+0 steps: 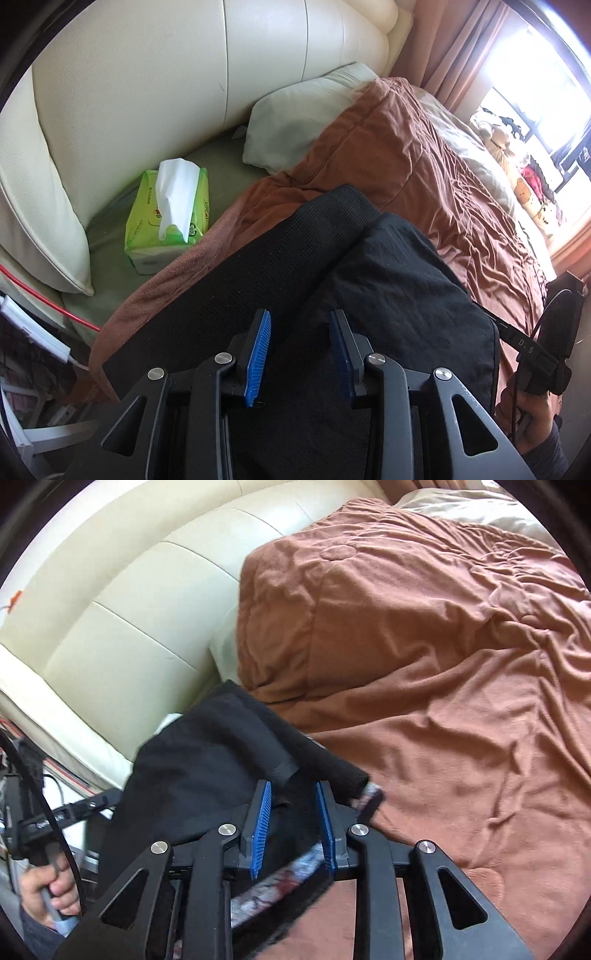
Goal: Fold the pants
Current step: 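Lower the folded black shorts onto the bed beside the headboard with both grippers, then open both grippers and release the folded shorts on the bed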
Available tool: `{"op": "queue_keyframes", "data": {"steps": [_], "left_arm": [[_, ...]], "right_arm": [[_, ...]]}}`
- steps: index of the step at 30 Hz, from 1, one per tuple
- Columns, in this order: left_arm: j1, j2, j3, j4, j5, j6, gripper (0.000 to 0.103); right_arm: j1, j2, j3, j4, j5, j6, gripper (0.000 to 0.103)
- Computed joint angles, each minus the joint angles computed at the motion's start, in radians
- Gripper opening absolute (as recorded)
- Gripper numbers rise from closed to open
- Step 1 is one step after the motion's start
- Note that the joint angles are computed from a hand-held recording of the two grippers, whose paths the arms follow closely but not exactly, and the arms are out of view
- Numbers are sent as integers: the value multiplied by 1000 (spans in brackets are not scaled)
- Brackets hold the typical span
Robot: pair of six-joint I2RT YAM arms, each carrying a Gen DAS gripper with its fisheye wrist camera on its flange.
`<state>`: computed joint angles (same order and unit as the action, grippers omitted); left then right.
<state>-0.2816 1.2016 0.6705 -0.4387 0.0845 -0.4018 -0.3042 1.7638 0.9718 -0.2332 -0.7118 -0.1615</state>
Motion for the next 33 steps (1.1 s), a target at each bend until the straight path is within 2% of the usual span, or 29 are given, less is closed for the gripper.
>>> {"op": "queue_keyframes", "data": {"steps": [3,6,10,14,18,23,25,28,33], "left_arm": [[-7,-54,-14,-25,0,-2,35],[-37,-104,-11,-53,-22,5,35],[-58,-146,-15,-58,-3,-16,35],[-75,-152,-43,-16,52,-28,35],[-94,-101,-61,24,83,-41,29],[-107,-43,-77,35,47,-81,26],[-105,-37,-94,51,54,-88,24],[-136,-60,-114,58,18,-109,24],[-232,-107,-98,7,-66,-152,24]], "right_arm": [[-29,-50,-19,-12,1,-18,22],[-58,-121,-40,-37,-71,-83,22],[-75,-227,-62,-144,-182,-208,22],[-34,-322,-94,-232,-221,-310,22],[6,-324,-110,-234,-195,-375,22],[63,-289,-176,-90,-77,-351,20],[51,-271,-192,-61,-81,-347,20],[21,-255,-178,-101,-109,-354,20],[22,-300,-186,-169,-78,-416,20]]}}
